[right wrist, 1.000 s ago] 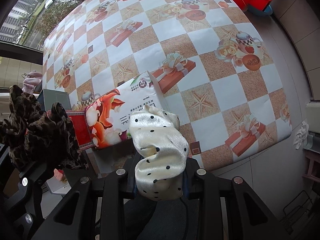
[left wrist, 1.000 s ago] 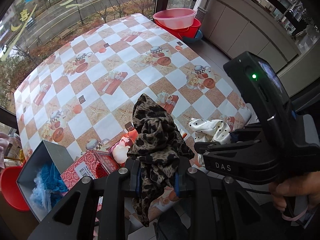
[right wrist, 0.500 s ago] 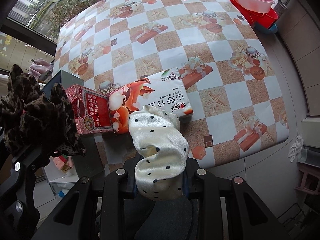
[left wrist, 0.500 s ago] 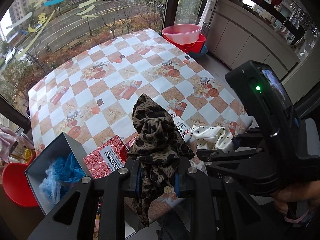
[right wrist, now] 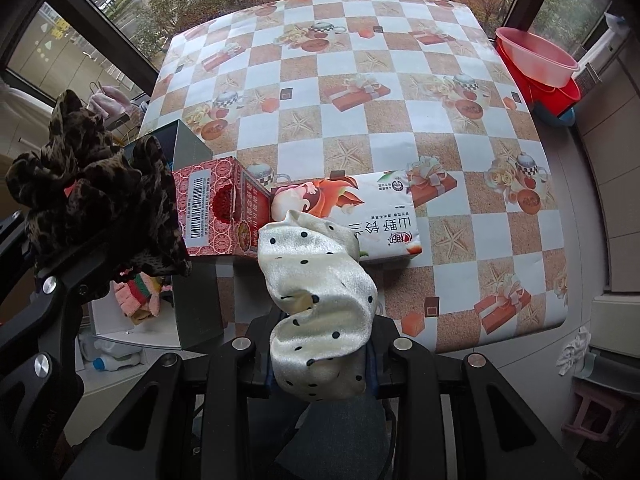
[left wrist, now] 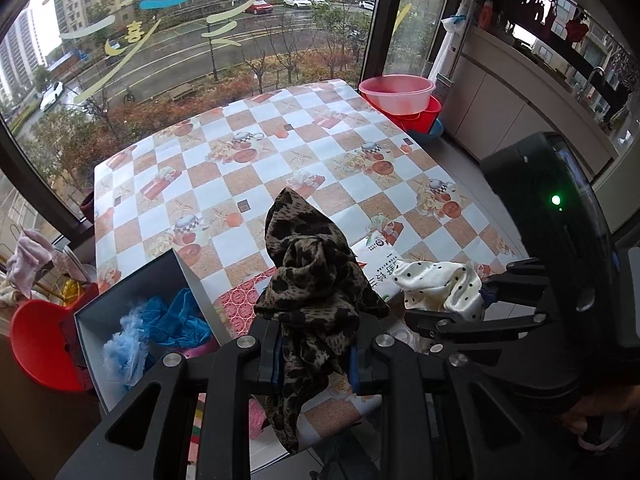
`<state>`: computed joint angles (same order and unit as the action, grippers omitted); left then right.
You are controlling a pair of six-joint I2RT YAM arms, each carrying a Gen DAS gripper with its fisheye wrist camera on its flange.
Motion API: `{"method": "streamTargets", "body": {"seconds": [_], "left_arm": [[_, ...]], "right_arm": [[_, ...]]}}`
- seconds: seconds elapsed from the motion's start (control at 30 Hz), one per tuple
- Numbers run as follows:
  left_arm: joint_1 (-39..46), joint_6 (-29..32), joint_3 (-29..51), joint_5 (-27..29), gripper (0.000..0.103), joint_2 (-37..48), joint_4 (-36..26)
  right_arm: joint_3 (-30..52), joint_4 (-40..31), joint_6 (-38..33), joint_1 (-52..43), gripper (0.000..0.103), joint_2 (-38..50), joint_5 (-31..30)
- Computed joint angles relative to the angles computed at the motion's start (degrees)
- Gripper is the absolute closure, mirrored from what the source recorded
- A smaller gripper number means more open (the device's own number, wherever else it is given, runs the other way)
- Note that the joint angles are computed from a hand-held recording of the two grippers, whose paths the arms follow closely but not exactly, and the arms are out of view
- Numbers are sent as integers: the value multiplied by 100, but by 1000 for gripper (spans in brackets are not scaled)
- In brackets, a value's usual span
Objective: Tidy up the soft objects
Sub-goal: 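Carry the leopard scrunchie with the left tool over the box while the right tool carries the polka-dot scrunchie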
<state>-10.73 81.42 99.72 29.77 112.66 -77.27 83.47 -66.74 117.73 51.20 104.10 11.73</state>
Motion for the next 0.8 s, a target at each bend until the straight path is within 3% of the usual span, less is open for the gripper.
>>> {"method": "streamTargets", "body": {"seconds": [0.33,0.8], "left_arm": [[318,-513,1067,96,78,692,-294],[554,-761,1682,100,78,1113,-396]], "right_arm": [[737,-373,-620,-156,70,346,134],[1538,-612,-1359,-409,70,756,207]]}}
